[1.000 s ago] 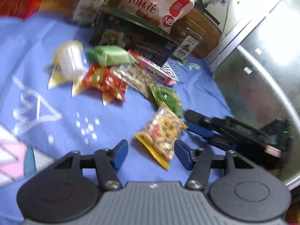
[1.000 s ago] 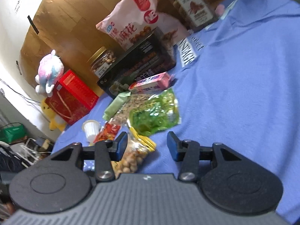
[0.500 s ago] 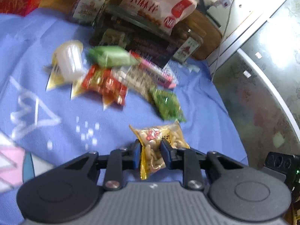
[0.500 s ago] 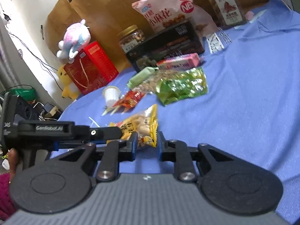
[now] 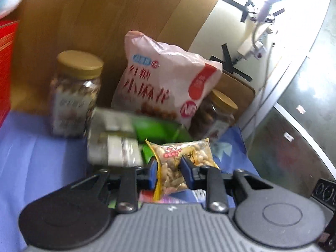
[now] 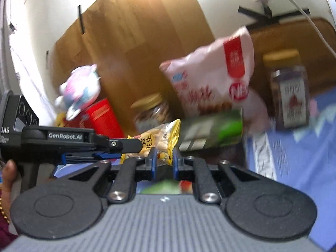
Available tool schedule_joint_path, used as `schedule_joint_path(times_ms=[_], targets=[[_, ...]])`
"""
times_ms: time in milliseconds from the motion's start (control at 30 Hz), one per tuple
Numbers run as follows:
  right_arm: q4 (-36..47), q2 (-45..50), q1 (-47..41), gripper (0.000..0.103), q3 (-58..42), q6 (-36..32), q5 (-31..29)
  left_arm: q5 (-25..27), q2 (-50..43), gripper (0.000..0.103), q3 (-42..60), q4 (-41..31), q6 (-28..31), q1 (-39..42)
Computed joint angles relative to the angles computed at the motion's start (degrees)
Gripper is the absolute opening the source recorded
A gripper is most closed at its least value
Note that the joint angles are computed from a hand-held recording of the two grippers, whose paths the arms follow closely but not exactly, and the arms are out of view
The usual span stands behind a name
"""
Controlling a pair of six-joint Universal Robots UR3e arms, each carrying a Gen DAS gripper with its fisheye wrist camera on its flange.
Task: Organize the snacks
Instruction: 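Carry the peanut bag into the tin box and open the left gripper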
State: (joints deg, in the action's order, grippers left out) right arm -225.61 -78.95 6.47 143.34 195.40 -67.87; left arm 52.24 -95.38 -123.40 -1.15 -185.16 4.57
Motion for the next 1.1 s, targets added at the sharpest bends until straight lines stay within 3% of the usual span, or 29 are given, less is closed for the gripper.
schedule_joint_path(times_ms=[167, 300, 433, 500, 567, 633, 800, 867, 967, 1000, 1100], targets=[[4.0, 7.7, -0.9, 0.022, -9.6, -2.7, -4.7, 7.5, -16.5, 0.028, 18.2, -1.2, -1.4, -6.6], [5.9, 10.8, 2.3, 0.041, -12.8, -5.3, -13.1, 11.3, -21.0, 0.028, 22.9, -3.3, -1.3, -7.7], [-1.0, 7.7, 0.5, 0.042, -5.6, -2.3, -11.9, 4.3, -12.8, 0.028, 9.7, 2.5, 1.3, -0.5], [-3.1, 4.9, -0.8, 0.043, -1.2, -0.9, -8.1, -0.3, -6.8, 0.029, 1.2, 3.9, 3.7, 5.3], [-2.4, 3.2, -1.5, 0.043, 1.3, -0.8, -3.2, -4.3, -0.4, 0.03, -7.0, 2.8, 7.1, 11.6], [3.7, 2.0, -1.2, 0.044, 0.9, -1.8, 1.6, -6.8, 4.6, 0.03, -13.0, -0.4, 11.4, 16.7], [20.7, 7.2, 4.9, 0.043, -11.2, 0.7, 2.7, -6.1, 5.7, 0.03, -17.7, -7.3, 15.9, 19.4], [23.0, 9.8, 7.1, 0.038, -14.8, 2.7, 0.7, -4.4, 3.4, 0.03, -17.9, -5.1, 15.3, 17.7], [28.0, 10.3, 9.5, 0.039, -17.9, 4.3, -1.1, -3.2, -0.1, 0.028, -16.9, -4.1, 14.4, 15.6], [28.4, 9.7, 9.7, 0.039, -17.4, 4.3, -0.6, -4.0, -0.6, 0.028, -18.1, -2.3, 13.9, 15.8], [28.0, 6.7, 10.7, 0.039, -14.4, 3.7, -0.1, -7.8, 3.4, 0.028, -22.1, -5.6, 18.1, 18.5]])
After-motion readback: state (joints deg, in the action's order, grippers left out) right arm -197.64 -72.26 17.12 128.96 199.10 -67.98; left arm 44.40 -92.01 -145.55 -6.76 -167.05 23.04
